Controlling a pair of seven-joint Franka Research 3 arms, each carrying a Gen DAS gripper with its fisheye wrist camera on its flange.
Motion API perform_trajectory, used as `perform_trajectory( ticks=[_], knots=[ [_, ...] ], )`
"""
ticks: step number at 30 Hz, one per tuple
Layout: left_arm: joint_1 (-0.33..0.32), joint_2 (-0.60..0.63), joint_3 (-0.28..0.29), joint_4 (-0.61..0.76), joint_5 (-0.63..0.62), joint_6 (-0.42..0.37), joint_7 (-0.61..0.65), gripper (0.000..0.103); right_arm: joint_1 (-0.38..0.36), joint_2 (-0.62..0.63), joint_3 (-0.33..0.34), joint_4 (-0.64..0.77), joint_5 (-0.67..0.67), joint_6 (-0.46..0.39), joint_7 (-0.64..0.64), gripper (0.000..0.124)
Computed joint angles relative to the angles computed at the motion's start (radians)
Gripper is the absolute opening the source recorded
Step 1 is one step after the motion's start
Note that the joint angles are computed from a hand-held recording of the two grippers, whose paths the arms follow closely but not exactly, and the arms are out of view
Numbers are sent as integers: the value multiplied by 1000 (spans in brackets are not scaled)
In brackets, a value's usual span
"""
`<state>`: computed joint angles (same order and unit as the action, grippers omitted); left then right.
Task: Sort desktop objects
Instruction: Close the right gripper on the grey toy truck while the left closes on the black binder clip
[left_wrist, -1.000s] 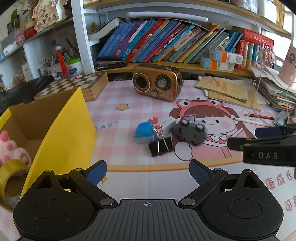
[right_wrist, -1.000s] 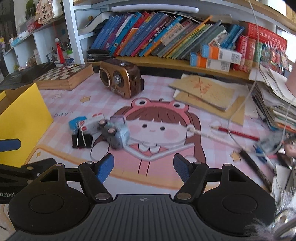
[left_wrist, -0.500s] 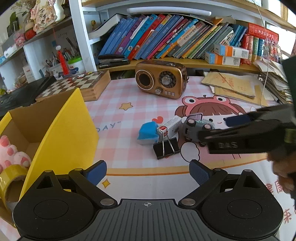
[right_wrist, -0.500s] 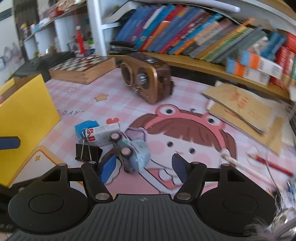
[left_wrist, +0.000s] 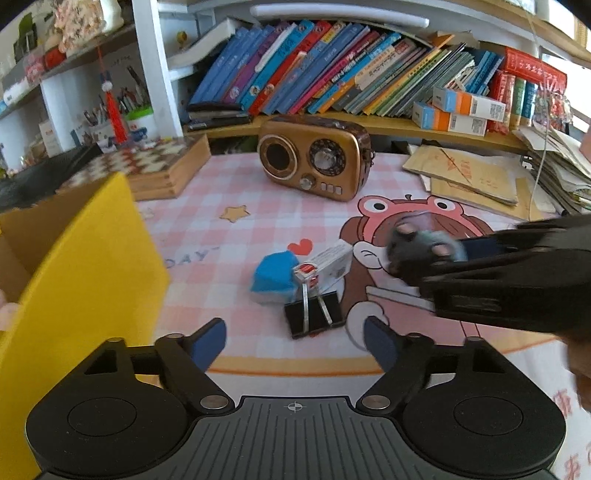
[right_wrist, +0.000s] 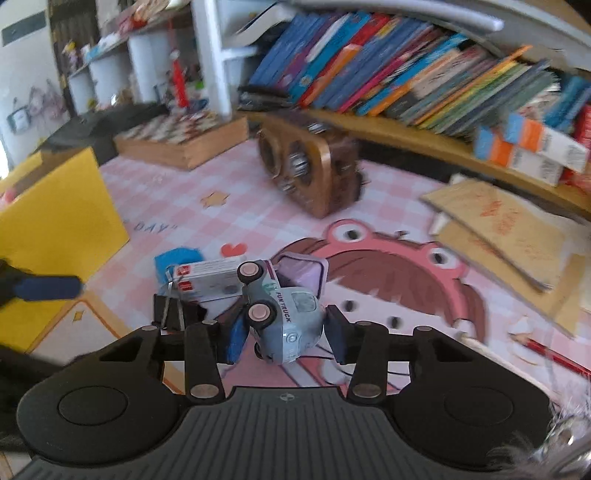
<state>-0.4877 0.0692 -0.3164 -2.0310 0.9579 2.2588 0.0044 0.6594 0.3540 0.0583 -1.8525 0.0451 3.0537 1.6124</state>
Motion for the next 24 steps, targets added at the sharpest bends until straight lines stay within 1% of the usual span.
perform_trajectory(
  ticks=[1, 2, 3, 4, 6, 10, 12, 13, 14, 16, 19, 20, 24],
  knots=[
    [2, 15, 2, 12, -1, 1, -10, 79, 27, -18, -37, -23, -15, 10, 35, 42],
    [2, 35, 5, 30, -8, -7, -18, 76, 52, -32, -70, -41, -33, 13, 71, 42],
    [-1, 58, 8, 53, -19, -24, -22, 69, 70, -49, -95, -61, -49, 14, 108, 42],
    [-4, 79, 13, 74, -30, -39, -28, 68, 73, -63, -102, -76, -58, 12, 133, 42],
    [-13, 105, 23, 99, -38, -57, -47, 60, 50, -92, -80, -112, -56, 12, 155, 42],
    [-32, 133, 40, 127, -22, -89, -78, 55, -20, -145, 4, -185, -19, 53, 119, 42],
    [-37, 138, 46, 131, -10, -86, -86, 48, -27, -165, 17, -210, -13, 63, 111, 42],
    [-37, 139, 48, 132, -8, -80, -88, 45, -25, -173, 17, -219, -15, 64, 114, 42],
    [-37, 138, 50, 130, -2, -68, -91, 39, -12, -180, 4, -227, -28, 63, 131, 42],
    [-38, 135, 52, 124, 3, -63, -92, 39, 26, -192, -37, -238, -84, 55, 197, 42],
    [-32, 98, 49, 82, -2, -38, -113, 39, 77, -213, -99, -257, -217, 42, 336, 42],
    [-31, 79, 46, 62, -2, -35, -129, 39, 81, -221, -106, -265, -250, 40, 371, 42],
    [-16, -13, 20, -28, -10, 6, -172, 39, 69, -255, -94, -297, -334, 29, 477, 42]
  ],
)
